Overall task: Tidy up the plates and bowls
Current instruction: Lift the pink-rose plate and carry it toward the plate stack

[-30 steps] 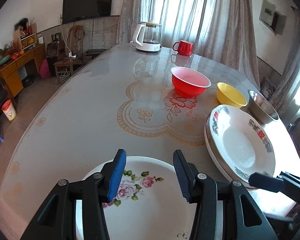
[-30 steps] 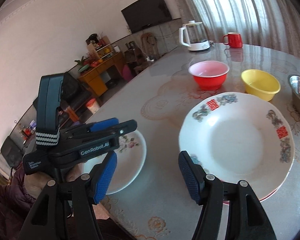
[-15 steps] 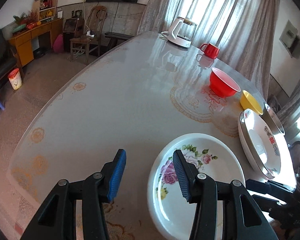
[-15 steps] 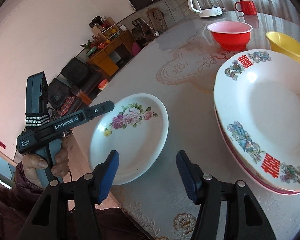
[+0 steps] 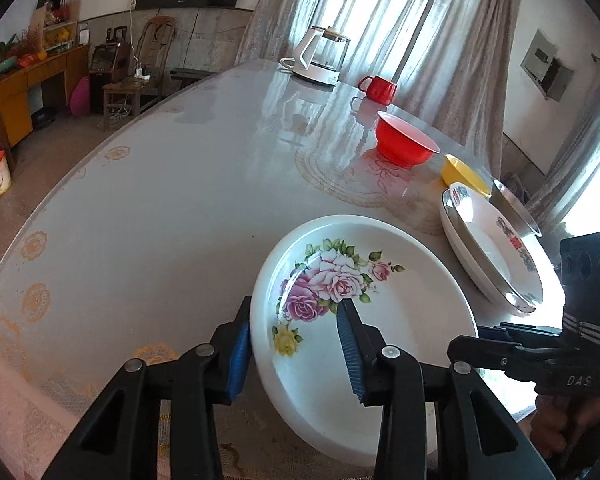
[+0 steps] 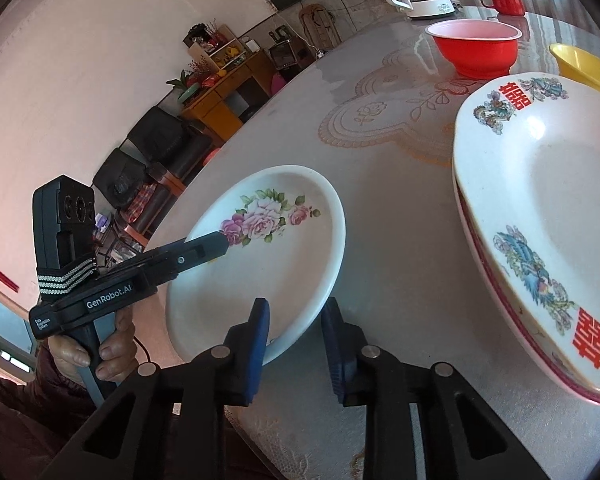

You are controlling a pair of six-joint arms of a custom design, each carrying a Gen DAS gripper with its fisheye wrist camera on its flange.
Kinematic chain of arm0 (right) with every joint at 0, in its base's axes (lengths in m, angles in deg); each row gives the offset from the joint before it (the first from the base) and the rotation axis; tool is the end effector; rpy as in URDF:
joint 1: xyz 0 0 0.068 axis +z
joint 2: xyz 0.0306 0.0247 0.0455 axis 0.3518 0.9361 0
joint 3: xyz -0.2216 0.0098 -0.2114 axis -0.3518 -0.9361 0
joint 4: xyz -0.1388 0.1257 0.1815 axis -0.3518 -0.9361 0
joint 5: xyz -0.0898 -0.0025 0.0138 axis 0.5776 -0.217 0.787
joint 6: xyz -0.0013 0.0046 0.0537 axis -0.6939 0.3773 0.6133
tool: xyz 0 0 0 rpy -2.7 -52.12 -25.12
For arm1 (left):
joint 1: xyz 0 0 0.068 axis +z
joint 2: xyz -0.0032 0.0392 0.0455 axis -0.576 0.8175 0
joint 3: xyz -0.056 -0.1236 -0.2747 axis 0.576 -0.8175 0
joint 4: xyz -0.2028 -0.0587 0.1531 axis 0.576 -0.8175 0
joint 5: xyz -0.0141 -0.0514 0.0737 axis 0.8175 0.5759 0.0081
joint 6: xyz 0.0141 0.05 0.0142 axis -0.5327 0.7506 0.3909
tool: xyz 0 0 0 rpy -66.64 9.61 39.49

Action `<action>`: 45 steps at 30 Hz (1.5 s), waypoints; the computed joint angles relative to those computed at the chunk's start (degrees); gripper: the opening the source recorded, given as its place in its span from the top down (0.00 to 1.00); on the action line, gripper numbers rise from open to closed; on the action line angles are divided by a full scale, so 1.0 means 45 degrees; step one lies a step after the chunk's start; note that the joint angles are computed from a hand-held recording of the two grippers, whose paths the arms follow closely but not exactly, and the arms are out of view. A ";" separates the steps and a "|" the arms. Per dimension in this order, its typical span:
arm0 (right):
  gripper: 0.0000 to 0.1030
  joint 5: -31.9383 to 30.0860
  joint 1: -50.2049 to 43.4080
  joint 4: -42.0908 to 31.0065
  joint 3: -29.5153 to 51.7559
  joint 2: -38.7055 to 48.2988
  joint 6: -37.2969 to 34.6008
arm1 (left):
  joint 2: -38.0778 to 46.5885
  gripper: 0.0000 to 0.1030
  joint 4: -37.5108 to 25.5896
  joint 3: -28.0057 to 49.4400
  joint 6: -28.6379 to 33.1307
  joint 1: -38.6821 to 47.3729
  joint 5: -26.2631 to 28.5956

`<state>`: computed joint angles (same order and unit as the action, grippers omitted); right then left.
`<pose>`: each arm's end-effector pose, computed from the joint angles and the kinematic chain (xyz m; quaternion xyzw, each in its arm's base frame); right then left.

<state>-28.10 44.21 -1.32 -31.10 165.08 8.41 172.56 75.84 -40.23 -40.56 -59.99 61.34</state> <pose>0.3075 0.1563 0.0639 -0.2290 0.8877 0.3444 0.2022 0.2381 -0.1062 0.0849 -0.0570 0.9260 -0.1286 0.3502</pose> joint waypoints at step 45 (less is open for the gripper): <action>0.77 0.2322 -0.0137 0.2824 -0.1782 -0.0861 0.1650 | 0.0366 0.56 0.1051 0.0902 -0.0411 -0.0358 0.0542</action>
